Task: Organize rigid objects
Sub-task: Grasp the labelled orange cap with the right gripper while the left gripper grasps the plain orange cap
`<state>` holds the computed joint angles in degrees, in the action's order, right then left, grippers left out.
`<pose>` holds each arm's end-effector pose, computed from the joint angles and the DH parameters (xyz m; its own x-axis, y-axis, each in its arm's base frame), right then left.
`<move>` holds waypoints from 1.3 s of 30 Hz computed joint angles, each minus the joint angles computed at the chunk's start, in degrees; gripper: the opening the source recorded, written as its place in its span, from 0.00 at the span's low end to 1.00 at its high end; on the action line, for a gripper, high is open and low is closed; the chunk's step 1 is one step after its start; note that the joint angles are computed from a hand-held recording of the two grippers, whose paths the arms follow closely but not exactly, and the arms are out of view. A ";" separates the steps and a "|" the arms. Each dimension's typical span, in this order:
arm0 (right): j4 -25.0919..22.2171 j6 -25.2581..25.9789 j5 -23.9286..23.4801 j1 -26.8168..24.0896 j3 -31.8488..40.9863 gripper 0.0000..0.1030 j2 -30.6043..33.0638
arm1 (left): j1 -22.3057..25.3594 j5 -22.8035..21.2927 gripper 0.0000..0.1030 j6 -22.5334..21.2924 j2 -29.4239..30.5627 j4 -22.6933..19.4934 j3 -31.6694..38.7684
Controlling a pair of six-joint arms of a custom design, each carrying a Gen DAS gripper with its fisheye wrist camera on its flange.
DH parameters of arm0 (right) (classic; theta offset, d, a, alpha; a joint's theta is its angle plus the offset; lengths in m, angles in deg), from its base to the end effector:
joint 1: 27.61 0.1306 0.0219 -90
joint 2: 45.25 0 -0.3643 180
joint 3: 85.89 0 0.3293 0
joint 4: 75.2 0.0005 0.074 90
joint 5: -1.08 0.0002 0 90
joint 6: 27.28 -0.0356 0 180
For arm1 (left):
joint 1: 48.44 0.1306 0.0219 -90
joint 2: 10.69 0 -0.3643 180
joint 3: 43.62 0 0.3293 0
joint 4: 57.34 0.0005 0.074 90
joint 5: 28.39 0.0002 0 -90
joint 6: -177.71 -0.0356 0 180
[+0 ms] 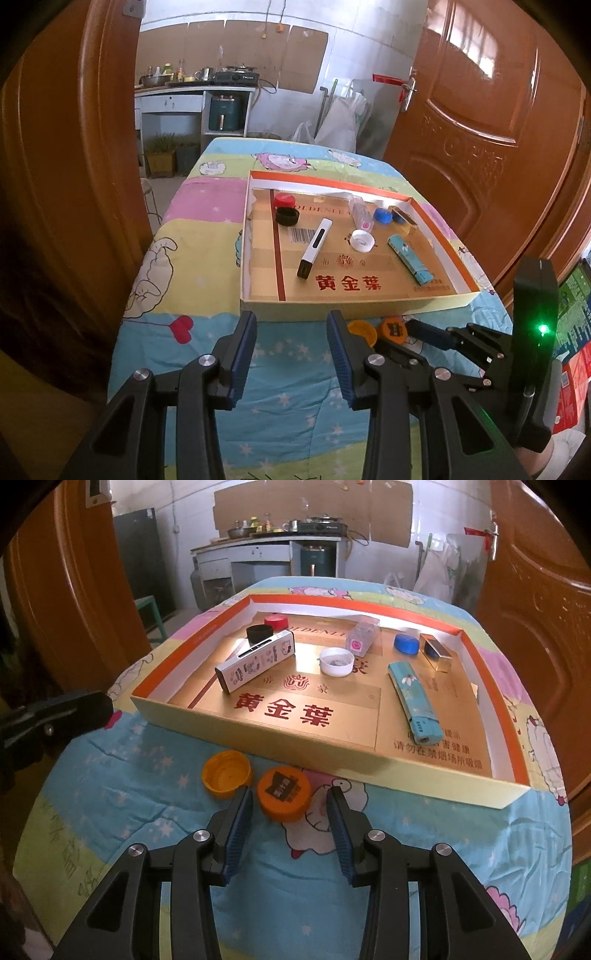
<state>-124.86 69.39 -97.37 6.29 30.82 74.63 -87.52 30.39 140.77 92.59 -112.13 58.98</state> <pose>0.4937 0.3375 0.3411 -0.5843 -0.5310 -0.6137 -0.6980 0.7146 0.0461 0.3947 -0.2974 0.3951 -0.6329 -0.3665 -0.6820 -0.3242 0.9254 -0.1964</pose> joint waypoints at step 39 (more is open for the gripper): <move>2.71 -4.64 -4.62 -6.90 -6.72 0.30 -4.73 | 0.94 7.75 0.38 -9.00 15.69 -5.13 15.44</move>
<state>-122.15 64.75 -101.99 -0.61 24.09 69.90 -86.58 38.14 131.77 108.28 -117.26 74.42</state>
